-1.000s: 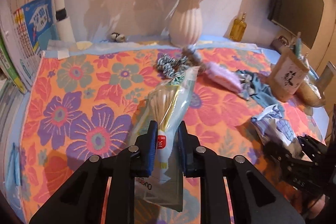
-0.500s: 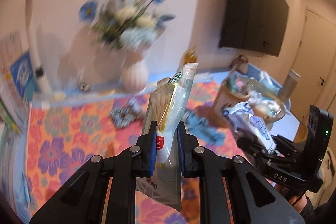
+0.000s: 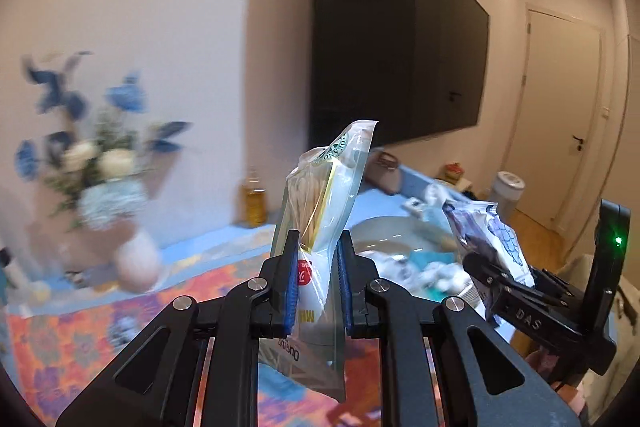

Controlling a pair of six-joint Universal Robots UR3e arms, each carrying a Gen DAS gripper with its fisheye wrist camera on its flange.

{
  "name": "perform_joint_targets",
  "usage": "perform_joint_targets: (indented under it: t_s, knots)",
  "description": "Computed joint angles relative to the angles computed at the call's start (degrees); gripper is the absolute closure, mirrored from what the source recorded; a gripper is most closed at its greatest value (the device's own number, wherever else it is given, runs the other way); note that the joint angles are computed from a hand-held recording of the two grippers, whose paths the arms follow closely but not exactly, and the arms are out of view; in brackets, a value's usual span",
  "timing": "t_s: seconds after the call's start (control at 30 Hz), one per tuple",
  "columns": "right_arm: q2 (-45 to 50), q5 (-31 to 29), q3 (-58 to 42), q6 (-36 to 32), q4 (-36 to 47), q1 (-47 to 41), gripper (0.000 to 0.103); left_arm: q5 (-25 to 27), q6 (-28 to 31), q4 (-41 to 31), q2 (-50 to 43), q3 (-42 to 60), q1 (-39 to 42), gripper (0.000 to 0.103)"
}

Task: Organize soft objects
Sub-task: 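Carry the swab pack and Dofi bag to the glass bowl and release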

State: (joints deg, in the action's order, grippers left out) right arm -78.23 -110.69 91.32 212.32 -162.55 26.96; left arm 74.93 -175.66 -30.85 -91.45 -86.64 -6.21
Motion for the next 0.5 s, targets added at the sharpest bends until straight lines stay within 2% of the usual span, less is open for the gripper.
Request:
perform_joint_targets:
  t_s: [0.07,0.17,0.27,0.33,0.37,0.43,0.5]
  knots:
    - [-1.26,2.00,1.55,0.61,0.97,-4.29,0.047,0.92,-1.48,-1.90,-7.06,7.73,-3.95,0.089]
    - [-1.82,9.06,3.36,1.27,2.78,-11.67,0.046,2.73,-2.61,-4.65,-17.19,18.86,-8.91,0.089]
    - [0.08,12.17,2.73,1.56,4.10,-15.48,0.046,3.80,-4.31,-7.64,-26.28,29.60,-12.26,0.089]
    - [1.90,13.15,1.13,0.84,5.62,-17.08,0.044,8.65,-5.48,-7.13,-32.64,36.77,-14.49,0.087]
    - [3.27,14.16,0.07,-0.24,6.25,-17.71,0.043,8.95,-6.22,-8.63,-35.74,41.21,-14.70,0.085]
    - [4.58,15.88,-2.47,-1.86,9.20,-18.61,0.034,4.16,-6.07,-13.45,-40.61,48.78,-13.78,0.071]
    - [4.77,16.46,-3.92,-3.97,11.80,-18.46,0.034,1.56,-4.87,-19.24,-44.48,55.46,-13.59,0.069]
